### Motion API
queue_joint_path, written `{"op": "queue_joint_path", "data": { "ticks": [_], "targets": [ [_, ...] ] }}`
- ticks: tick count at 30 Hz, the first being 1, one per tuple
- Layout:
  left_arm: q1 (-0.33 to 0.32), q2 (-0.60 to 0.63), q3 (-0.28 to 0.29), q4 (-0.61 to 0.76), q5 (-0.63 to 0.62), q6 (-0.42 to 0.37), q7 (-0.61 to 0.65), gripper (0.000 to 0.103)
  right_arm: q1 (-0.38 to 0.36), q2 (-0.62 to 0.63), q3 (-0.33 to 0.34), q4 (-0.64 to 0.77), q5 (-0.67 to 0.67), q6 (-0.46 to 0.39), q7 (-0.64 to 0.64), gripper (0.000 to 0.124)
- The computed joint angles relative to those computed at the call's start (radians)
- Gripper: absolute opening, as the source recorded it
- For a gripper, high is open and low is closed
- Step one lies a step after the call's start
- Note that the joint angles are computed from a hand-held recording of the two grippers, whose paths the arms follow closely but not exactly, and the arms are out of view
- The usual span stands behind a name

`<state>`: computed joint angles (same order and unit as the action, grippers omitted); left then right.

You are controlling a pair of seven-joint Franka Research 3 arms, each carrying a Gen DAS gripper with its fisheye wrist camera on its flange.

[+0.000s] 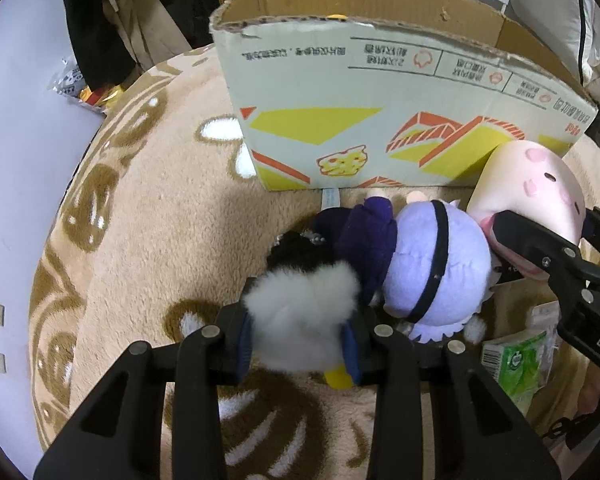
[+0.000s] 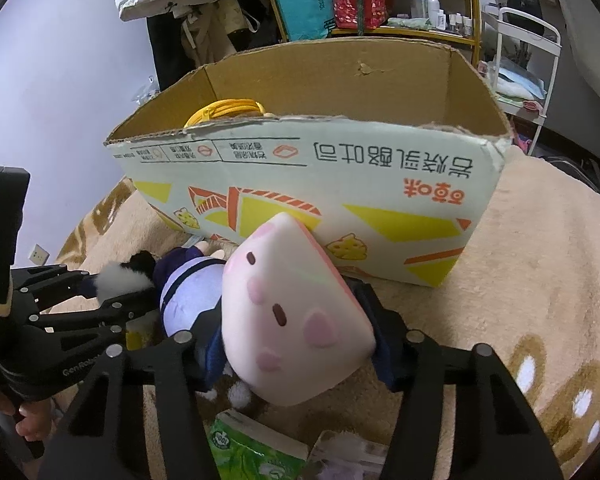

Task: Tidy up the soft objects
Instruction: 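Close the left tool on the doll's white fluffy head while the right tool grips the cube plush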

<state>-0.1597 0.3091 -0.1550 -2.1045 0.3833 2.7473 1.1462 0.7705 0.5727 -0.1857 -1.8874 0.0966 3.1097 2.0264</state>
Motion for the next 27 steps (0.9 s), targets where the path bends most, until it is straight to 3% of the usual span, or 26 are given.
{"op": "queue_joint_path", "data": {
  "ticks": [12,16,27],
  "targets": [
    [0.026,-0.039,-0.028,-0.05,-0.091,0.039,0.055,0.032,0.119,-0.035,-0.128,-0.048,-0.051,-0.008,0.117,0.056],
    [0.019,-0.076,-0.017,-0.09,-0.075,0.084,0.024,0.032,0.19,-0.064,-0.203,-0.094,-0.077,0.022,0.165,0.056],
    [0.016,-0.183,-0.001,-0.2,-0.003,0.214,-0.06,0.032,0.499,-0.103,-0.508,-0.2,-0.063,0.075,0.226,0.055]
  ]
}}
